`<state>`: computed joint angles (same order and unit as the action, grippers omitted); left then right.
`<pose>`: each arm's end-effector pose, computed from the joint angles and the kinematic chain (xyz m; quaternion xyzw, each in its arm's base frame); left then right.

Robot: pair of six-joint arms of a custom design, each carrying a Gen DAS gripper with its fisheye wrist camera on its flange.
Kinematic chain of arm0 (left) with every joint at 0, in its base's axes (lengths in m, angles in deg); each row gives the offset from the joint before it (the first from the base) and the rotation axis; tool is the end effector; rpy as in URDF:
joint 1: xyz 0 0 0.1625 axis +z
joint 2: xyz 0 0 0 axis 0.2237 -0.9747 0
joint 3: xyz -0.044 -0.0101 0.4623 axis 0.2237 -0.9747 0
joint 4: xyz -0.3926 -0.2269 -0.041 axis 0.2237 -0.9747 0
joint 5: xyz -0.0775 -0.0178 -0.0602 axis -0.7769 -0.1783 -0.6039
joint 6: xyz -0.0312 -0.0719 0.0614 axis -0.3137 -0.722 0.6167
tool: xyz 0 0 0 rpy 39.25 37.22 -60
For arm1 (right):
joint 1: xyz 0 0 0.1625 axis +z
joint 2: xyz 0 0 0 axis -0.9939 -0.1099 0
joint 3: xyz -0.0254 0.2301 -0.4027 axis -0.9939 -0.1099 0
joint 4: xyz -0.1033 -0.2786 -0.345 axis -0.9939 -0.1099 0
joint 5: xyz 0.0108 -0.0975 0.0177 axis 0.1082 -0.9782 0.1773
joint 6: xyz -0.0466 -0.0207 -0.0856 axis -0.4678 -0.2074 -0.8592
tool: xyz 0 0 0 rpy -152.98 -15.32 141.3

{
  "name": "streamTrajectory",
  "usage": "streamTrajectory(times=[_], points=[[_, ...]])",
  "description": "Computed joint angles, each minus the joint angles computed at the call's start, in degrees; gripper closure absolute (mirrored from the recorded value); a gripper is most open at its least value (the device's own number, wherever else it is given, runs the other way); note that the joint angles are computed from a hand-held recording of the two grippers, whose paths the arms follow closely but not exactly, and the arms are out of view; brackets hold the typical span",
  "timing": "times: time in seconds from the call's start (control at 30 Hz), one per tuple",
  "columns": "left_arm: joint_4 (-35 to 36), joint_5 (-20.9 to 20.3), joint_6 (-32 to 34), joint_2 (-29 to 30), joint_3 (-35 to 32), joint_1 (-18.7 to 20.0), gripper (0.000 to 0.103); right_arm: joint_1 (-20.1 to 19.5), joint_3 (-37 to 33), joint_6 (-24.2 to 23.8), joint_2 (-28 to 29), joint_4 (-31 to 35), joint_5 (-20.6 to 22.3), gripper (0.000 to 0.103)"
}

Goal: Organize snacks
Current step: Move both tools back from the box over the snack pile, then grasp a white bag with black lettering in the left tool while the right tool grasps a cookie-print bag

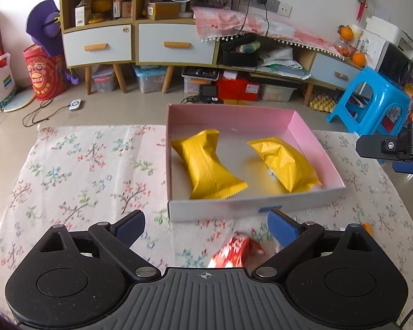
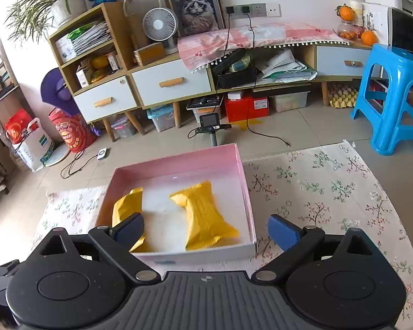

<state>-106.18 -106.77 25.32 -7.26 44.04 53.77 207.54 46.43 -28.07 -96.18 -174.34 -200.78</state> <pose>0.0004 -0.4764 0.3178 0.2250 0.8946 -0.2853 0.2603 0.3735 -0.4547 0.0128 0.0544 -0.8741 0.3972 0.2743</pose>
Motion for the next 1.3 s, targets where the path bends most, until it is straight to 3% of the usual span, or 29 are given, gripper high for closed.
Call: streamTrajectory(times=[0.4, 0.73, 0.83, 0.97, 1.3], points=[[4.14, 0.02, -1.40, -6.99, 3.28, 0.86, 0.003, 2.63, 3.53, -0.11, 0.98, -2.99, 0.20, 0.012], [2.20, -1.35, 1.78, -10.95, 5.36, 4.58, 0.002, 3.36, 5.92, -6.72, 5.07, -13.95, 0.74, 0.010], [1.29, -1.42, 3.08, -11.75, 6.04, 5.90, 0.002, 3.37, 6.87, -7.00, 5.81, -13.89, 2.15, 0.010], [0.68, -2.06, 4.94, -12.98, 6.70, 7.72, 0.002, 4.00, 7.76, -10.95, 7.10, -15.24, 2.34, 0.010], [-3.25, -7.35, 12.66, -15.96, 8.82, 13.03, 0.002, 5.77, 10.26, -19.00, 10.31, -22.28, 3.54, 0.010]])
